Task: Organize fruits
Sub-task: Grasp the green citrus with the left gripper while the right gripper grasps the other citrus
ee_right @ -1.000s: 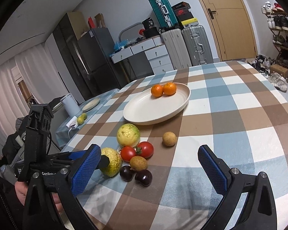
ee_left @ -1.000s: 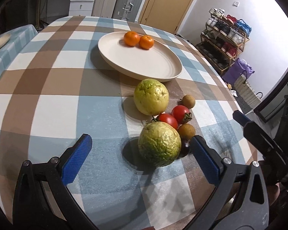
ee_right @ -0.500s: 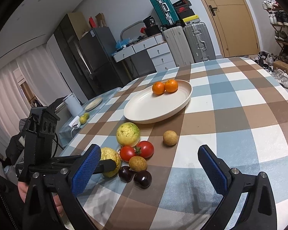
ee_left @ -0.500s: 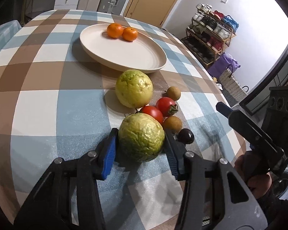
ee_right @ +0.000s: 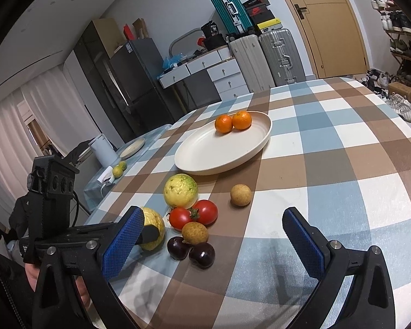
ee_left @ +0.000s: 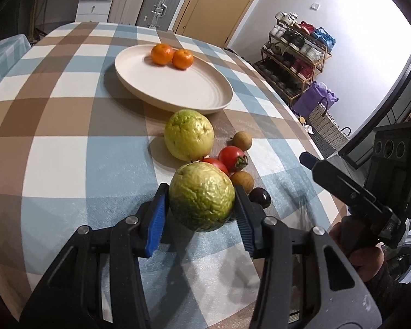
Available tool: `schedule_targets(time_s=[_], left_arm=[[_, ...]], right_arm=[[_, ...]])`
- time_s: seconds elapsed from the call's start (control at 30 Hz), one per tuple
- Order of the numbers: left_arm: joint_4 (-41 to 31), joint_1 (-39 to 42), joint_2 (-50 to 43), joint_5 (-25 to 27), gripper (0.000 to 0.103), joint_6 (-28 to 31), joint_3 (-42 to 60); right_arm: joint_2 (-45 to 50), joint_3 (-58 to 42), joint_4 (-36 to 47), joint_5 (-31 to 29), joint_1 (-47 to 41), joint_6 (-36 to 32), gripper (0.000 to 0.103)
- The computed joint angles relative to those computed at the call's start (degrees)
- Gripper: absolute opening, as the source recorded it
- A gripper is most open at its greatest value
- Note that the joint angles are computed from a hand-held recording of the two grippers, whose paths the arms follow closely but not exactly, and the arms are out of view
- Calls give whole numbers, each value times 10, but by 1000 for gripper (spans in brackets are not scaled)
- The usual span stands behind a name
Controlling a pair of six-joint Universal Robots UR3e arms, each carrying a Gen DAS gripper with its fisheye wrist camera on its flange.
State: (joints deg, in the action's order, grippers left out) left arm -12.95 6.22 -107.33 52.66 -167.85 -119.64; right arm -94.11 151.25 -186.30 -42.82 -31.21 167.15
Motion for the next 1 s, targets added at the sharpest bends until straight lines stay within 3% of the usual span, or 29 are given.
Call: schedule_targets(time_s=[0.5, 1.0], left_arm=[[3, 85, 65, -50, 44, 43, -57], [-54, 200, 96, -106, 44, 115, -97]], right_arm=[[47, -73, 18, -37, 59, 24, 103], [225, -362, 159, -133, 221, 68, 103]])
